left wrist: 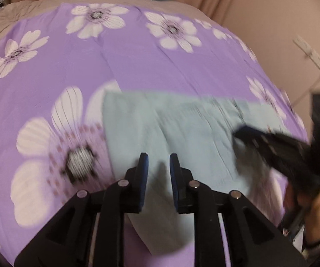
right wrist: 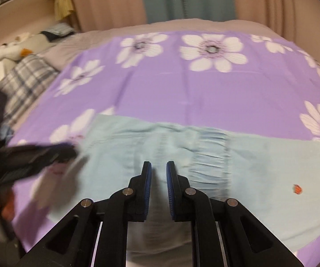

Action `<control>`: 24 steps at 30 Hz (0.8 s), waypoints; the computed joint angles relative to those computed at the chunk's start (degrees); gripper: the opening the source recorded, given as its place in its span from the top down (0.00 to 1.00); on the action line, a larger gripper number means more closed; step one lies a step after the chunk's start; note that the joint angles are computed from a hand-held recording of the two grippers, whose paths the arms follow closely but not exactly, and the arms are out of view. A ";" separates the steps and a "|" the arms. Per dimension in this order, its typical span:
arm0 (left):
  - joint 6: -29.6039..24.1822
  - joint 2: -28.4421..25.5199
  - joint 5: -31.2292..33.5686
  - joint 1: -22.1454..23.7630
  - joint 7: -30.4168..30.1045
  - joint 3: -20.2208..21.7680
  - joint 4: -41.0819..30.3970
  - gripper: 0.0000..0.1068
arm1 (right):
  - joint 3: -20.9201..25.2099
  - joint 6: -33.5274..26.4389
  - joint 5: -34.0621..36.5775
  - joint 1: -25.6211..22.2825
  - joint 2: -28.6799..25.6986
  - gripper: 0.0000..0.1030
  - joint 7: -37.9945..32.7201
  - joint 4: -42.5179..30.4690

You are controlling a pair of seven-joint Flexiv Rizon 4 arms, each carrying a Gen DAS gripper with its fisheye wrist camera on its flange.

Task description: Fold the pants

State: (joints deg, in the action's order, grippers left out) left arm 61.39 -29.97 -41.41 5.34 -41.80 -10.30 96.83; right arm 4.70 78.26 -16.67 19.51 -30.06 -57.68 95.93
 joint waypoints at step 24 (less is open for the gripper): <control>6.33 6.53 2.43 -1.53 -3.68 1.38 11.83 0.66 | 9.51 -4.19 10.71 -5.83 1.85 0.86 -9.65 2.35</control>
State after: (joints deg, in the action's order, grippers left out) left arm 67.72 -23.43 -38.98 3.80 -45.48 -8.92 108.66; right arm 14.21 74.07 -5.96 13.68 -28.21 -67.33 98.28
